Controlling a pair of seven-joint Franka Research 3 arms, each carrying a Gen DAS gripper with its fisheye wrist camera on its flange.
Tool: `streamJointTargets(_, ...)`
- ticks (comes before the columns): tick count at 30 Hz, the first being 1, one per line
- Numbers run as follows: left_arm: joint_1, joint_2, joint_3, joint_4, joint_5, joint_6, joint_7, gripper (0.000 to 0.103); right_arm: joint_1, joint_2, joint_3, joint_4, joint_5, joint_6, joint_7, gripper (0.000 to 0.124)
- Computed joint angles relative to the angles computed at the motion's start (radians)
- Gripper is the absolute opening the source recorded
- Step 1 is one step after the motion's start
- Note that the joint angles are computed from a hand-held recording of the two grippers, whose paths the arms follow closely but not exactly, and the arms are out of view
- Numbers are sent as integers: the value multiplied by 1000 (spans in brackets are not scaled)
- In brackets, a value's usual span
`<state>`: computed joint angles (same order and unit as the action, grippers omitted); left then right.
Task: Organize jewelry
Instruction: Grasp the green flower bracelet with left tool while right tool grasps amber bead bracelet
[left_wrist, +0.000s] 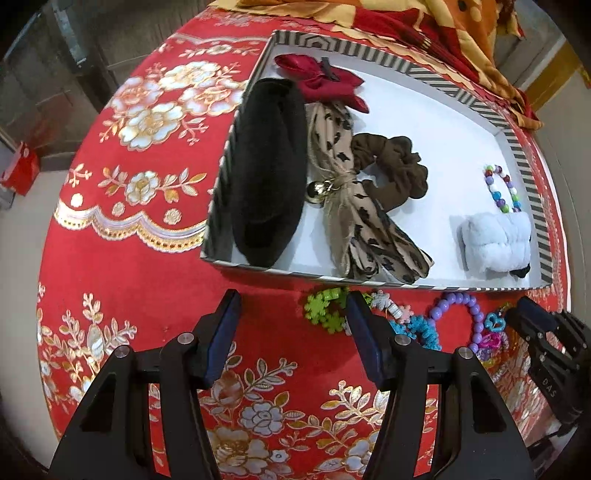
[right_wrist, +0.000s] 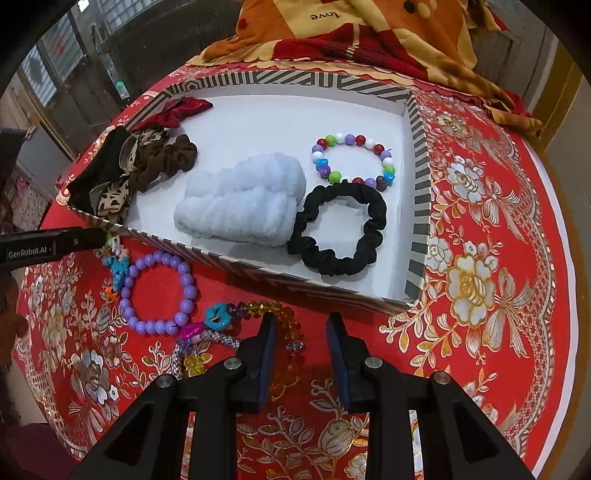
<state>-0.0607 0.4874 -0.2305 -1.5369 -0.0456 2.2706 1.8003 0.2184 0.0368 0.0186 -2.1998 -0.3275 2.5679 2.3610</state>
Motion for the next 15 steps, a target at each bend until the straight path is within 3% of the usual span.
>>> streamJointTargets(2, 27, -8, -25, -20, -45, 23, 55, 44, 2, 4, 0, 4, -22, -5, 7, 26)
streamJointTargets(4, 40, -1, -44, -8, -86, 2, 104, 16, 10, 8, 2, 14, -60, -29, 21, 15)
streamJointTargets(7, 24, -14, -32, -21, -68, -1, 131, 12, 9, 2, 2, 5, -44, -16, 17, 9)
streamJointTargets(11, 52, -30, -37, -18, -137, -75, 154, 12, 2, -48, 6, -42, -10, 40, 32, 9)
streamJointTargets(15, 70, -77, -32, -46, -192, -97, 176, 12, -10, -101, 30, -60, -41, 53, 59, 9)
